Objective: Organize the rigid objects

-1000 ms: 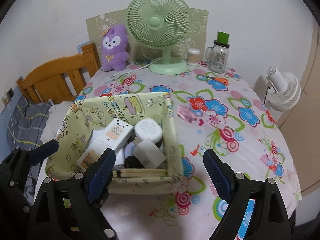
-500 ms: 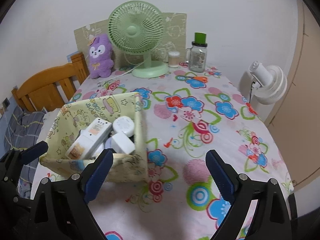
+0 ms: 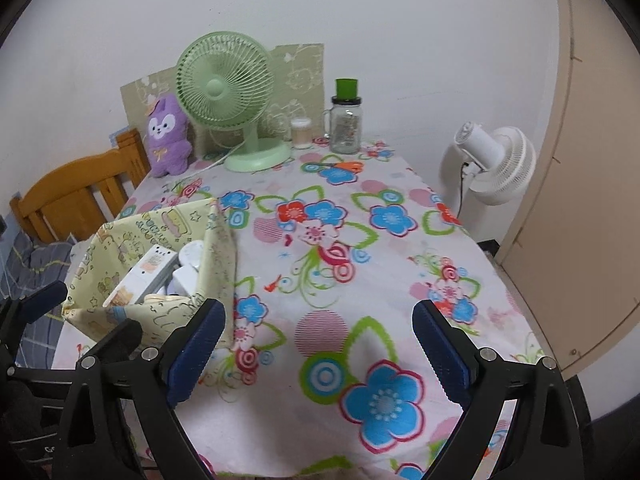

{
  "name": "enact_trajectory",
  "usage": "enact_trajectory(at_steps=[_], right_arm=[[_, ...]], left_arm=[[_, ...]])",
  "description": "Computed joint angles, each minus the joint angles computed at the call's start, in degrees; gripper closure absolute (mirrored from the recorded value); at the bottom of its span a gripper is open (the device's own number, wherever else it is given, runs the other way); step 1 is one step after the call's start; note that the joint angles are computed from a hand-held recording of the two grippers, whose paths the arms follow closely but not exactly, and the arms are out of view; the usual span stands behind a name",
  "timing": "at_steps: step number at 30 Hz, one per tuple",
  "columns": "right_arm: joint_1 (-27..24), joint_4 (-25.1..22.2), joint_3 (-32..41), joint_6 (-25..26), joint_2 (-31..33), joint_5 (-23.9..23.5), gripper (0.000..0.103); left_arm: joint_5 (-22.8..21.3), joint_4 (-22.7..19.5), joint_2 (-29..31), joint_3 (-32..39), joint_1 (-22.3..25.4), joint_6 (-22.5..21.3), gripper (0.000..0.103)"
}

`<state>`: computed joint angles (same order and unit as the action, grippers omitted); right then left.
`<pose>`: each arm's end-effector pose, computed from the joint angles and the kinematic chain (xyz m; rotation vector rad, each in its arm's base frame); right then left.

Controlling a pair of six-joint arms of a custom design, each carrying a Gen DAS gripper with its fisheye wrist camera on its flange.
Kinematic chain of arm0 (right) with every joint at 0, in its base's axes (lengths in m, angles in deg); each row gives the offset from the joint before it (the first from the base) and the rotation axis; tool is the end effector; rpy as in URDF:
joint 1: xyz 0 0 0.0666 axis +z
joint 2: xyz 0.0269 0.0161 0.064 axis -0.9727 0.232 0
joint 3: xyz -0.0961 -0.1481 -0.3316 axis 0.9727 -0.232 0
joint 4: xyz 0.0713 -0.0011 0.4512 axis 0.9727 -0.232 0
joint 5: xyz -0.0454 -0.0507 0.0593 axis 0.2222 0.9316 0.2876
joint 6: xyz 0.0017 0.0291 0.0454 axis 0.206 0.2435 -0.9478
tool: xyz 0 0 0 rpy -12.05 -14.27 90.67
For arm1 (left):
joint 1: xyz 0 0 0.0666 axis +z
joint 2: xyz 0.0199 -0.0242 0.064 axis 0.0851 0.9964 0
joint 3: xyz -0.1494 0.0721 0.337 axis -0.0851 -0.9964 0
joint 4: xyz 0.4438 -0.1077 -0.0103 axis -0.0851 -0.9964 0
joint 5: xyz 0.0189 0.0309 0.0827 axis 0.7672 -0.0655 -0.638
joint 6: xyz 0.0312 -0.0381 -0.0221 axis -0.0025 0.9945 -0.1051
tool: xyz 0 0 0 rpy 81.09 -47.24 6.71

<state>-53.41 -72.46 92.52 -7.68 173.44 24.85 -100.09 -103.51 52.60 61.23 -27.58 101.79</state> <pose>0.6213 0.2543 0.4561 0.1005 2.3403 0.0376 0.6132 -0.3776 0.4401 0.2126 2.2918 -0.0492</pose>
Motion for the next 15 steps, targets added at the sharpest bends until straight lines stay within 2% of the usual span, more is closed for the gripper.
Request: enact_trajectory(at_steps=[6, 15], right_arm=[[-0.6, 1.2, -3.9, -0.4, -3.7, 1.3, 0.007], [-0.1, 3.9, -8.3, 0.5, -8.6, 6.9, 0.007]], left_arm=[[0.5, -0.1, -0.2, 0.5, -1.1, 0.3, 0.000], [-1.9, 4.4, -3.1, -2.8, -2.8, -0.6, 0.000]])
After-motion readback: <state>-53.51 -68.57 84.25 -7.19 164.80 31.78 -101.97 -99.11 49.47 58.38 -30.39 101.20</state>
